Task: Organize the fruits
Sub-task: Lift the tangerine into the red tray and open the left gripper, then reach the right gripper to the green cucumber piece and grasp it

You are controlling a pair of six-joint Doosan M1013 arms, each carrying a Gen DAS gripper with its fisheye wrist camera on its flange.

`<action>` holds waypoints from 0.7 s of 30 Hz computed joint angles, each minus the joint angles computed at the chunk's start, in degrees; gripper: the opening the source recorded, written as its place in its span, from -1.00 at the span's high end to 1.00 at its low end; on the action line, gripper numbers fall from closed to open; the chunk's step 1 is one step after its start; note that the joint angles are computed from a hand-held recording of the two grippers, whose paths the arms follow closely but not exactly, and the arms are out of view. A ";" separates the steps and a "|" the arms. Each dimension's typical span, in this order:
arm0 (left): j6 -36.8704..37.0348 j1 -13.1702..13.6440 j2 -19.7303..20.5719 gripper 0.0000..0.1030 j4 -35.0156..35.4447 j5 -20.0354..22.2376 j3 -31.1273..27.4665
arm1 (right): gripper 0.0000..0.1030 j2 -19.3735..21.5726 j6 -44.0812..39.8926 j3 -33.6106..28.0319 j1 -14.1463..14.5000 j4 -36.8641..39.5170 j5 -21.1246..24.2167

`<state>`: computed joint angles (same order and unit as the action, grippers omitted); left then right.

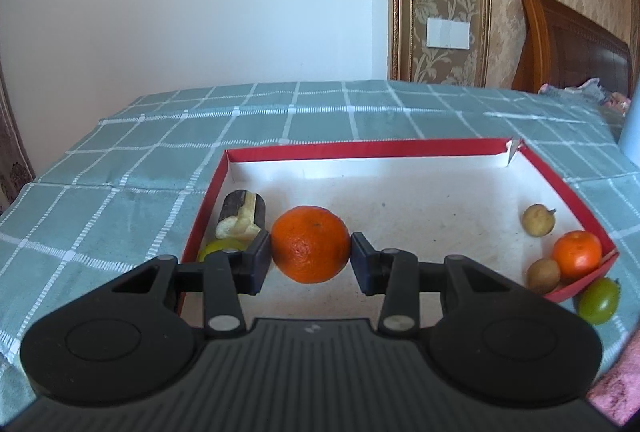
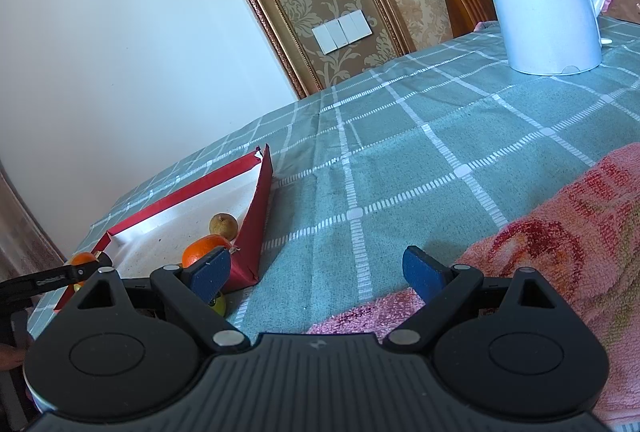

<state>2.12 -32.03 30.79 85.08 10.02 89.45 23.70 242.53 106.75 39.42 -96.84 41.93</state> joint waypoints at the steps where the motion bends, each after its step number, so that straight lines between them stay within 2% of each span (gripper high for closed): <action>1: 1.85 0.00 0.17 0.25 -1.80 0.03 -0.23 | -0.82 -0.01 -0.04 0.00 -0.03 0.02 -0.05; 5: 9.47 -0.03 0.71 0.25 -9.57 0.39 -1.12 | -0.81 -0.02 -0.04 0.02 -0.04 -0.01 -0.08; 9: 12.80 0.12 1.15 0.24 -13.74 0.79 -1.76 | -0.82 -0.03 -0.01 0.03 -0.05 -0.02 -0.07; 12: 14.48 0.23 1.28 0.23 -15.81 0.89 -1.97 | -0.81 -0.04 -0.02 0.04 -0.05 -0.01 -0.07; 15: 13.37 0.13 1.29 0.23 -14.87 1.51 -1.97 | -0.81 -0.05 0.00 0.05 -0.05 -0.01 -0.08; 18: 8.20 0.11 0.90 -0.03 -9.62 0.87 -1.33 | -0.81 -0.07 -0.02 0.06 -0.03 0.03 -0.09; 20: 6.35 0.09 0.57 -0.33 -7.33 -0.21 -0.83 | -0.82 -0.07 0.01 0.07 -0.05 -0.02 -0.11; 21: 3.99 -0.04 0.41 -0.39 -4.67 -0.33 -0.51 | -0.81 -0.08 0.03 0.09 -0.07 -0.03 -0.12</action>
